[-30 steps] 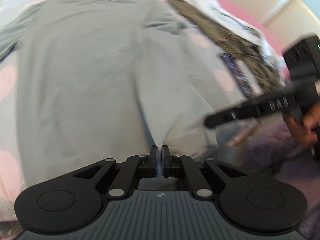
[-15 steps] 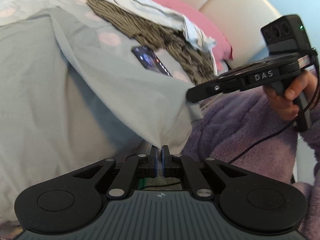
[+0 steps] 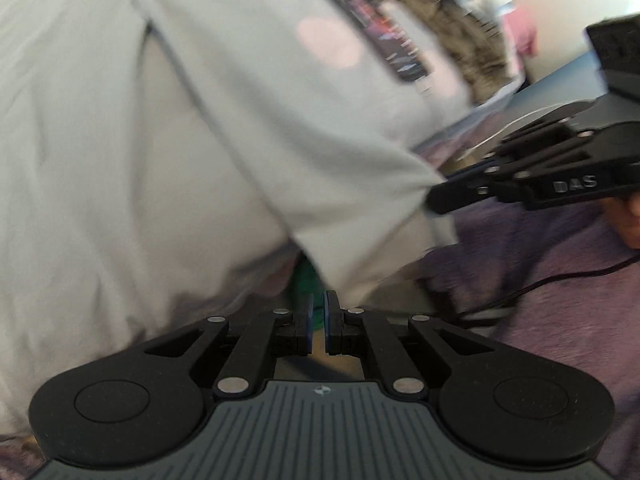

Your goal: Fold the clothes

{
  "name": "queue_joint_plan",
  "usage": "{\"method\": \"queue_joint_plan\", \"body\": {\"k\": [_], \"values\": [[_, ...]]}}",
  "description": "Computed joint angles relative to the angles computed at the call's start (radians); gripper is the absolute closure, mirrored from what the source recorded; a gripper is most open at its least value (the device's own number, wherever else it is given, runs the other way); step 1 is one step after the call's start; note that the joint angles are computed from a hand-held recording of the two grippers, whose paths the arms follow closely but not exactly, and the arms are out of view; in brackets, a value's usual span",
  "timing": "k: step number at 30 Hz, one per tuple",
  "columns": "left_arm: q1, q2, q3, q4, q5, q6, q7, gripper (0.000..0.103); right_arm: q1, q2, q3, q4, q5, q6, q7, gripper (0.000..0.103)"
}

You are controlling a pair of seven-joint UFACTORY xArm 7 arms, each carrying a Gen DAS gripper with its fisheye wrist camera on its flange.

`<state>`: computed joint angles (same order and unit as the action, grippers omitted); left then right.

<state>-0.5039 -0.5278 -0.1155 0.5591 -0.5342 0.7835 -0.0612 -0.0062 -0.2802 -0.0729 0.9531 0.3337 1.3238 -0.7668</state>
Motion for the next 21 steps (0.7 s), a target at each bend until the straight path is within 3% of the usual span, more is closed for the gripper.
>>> {"method": "queue_joint_plan", "body": {"k": [5, 9, 15, 21], "values": [[0.051, -0.024, 0.013, 0.021, 0.061, 0.025, -0.021, 0.095, 0.012, 0.015, 0.010, 0.025, -0.010, -0.031, -0.026, 0.085], [0.139, -0.012, 0.004, 0.071, 0.209, 0.040, -0.038, 0.095, 0.026, 0.066, 0.021, 0.089, 0.007, -0.083, -0.047, 0.082], [0.253, 0.120, 0.066, 0.127, 0.319, -0.102, 0.037, 0.094, 0.047, 0.218, 0.061, 0.243, 0.028, -0.155, -0.025, 0.079], [0.322, 0.337, 0.107, 0.296, 0.309, -0.185, 0.117, 0.094, 0.067, 0.426, 0.110, 0.445, -0.043, -0.283, 0.037, 0.079]]}}
